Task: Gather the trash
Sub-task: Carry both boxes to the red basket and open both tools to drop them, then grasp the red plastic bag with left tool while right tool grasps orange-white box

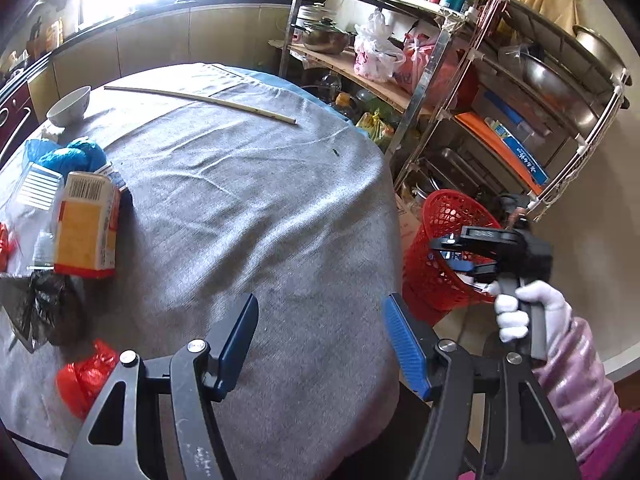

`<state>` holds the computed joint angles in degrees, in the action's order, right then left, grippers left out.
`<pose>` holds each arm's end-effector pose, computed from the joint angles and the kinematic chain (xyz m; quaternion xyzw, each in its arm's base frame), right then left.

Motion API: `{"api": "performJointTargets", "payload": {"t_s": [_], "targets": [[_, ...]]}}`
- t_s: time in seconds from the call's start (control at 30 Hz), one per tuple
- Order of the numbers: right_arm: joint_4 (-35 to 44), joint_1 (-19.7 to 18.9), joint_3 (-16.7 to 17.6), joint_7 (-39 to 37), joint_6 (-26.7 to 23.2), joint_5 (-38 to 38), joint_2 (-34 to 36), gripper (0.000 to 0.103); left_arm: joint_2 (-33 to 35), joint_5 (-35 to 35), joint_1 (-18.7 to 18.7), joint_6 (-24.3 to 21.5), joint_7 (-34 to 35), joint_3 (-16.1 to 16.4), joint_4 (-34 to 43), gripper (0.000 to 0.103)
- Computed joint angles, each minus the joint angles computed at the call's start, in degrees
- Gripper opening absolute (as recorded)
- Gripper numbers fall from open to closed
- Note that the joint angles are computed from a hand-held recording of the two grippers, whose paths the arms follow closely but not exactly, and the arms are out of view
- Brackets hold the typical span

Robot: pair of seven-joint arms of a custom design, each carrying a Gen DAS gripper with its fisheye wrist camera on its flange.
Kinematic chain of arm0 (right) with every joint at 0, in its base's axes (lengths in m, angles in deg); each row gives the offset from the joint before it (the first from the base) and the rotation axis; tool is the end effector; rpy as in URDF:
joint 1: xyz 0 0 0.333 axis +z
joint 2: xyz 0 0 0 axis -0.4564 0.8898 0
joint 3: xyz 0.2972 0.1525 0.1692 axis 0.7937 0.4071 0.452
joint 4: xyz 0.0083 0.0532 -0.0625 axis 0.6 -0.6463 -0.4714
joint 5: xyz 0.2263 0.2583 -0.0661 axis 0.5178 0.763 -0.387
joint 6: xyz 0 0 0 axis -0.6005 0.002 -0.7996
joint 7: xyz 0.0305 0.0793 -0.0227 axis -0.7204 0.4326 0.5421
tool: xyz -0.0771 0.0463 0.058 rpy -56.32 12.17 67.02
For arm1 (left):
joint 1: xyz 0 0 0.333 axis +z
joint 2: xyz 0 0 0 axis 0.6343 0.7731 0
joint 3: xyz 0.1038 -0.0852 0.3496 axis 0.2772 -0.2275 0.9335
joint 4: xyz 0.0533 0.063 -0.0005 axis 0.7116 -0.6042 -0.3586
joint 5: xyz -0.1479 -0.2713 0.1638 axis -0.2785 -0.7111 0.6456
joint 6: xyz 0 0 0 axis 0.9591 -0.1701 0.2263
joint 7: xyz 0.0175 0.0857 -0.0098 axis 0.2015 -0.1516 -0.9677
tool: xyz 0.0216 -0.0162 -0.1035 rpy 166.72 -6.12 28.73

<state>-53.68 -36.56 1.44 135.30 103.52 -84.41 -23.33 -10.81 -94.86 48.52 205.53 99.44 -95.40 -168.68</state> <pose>0.6445 0.2001 0.3179 -0.4322 0.8385 0.1039 0.3151 0.5639 0.0493 0.4391 -0.5649 0.7666 -0.2957 0.0753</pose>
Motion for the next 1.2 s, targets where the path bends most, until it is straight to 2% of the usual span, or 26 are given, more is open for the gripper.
{"api": "performJointTargets", "payload": {"t_s": [0.03,0.07,0.17,0.2,0.4,0.5,0.57,0.6,0.67,0.73,0.83,0.9,0.97,1.0,1.03,1.2], "targets": [[1.16,-2.60,4.10,-1.90,0.01,2.77,2.74,0.059,-0.22,-0.51,0.27,-0.18,0.50,0.04,-0.19,0.066],[1.74,-6.20,8.44,-1.31,0.57,1.53,5.87,0.059,-0.51,-1.23,0.66,-0.43,1.19,0.16,-0.41,0.066],[2.32,-11.98,17.84,-1.79,4.42,0.61,14.28,0.059,-0.52,-2.52,1.40,-1.09,1.72,0.71,-0.25,0.066],[2.36,-12.89,19.96,-1.54,5.67,-0.19,16.47,0.059,-0.41,-2.73,1.62,-1.33,1.66,0.91,-0.14,0.066],[6.08,-11.23,22.71,0.00,6.24,-6.24,20.89,0.059,0.06,-3.54,2.76,-1.91,1.75,1.47,0.18,0.067],[7.59,-7.38,17.67,2.96,4.68,-7.55,16.93,0.059,-0.39,-4.18,3.10,-0.09,3.10,1.63,-0.47,0.067],[7.16,-7.29,17.00,5.17,6.18,-9.52,16.06,0.059,-1.14,-5.36,3.57,2.45,5.17,1.89,-1.61,0.067],[6.49,-5.71,14.44,5.37,6.84,-9.05,13.26,0.059,-1.39,-6.03,3.84,3.68,6.06,2.07,-2.02,0.067],[5.73,-0.09,6.27,6.49,6.21,-10.48,6.12,0.059,-2.07,-7.12,4.78,6.14,7.20,2.91,-3.19,0.067],[6.70,7.48,-2.49,6.07,5.15,-12.44,0.79,0.059,-2.25,-7.20,5.73,7.55,6.84,3.83,-3.94,0.068],[10.50,14.29,-8.06,2.85,3.65,-15.06,-1.13,0.059,-2.01,-6.01,7.44,8.91,4.43,5.30,-4.99,0.070],[14.96,15.48,-6.65,-1.16,1.63,-16.08,0.82,0.059,-1.27,-5.64,8.83,8.25,2.87,5.89,-5.01,0.070],[20.11,15.83,-2.71,-6.04,-1.31,-16.46,4.22,0.059,-0.61,-4.87,9.89,7.31,0.87,6.17,-4.85,0.070],[24.22,16.33,-0.24,-9.18,-4.52,-16.72,6.89,0.059,-0.37,-4.78,10.43,6.43,0.42,6.13,-4.70,0.070],[27.85,17.56,0.65,-11.48,-7.53,-16.72,8.83,0.059,0.00,-5.01,11.04,5.15,0.75,5.95,-4.35,0.071],[36.86,23.05,0.27,-16.96,-14.72,-14.70,12.77,0.059,1.68,-7.52,12.67,1.38,2.83,4.95,-2.47,0.075]]}}
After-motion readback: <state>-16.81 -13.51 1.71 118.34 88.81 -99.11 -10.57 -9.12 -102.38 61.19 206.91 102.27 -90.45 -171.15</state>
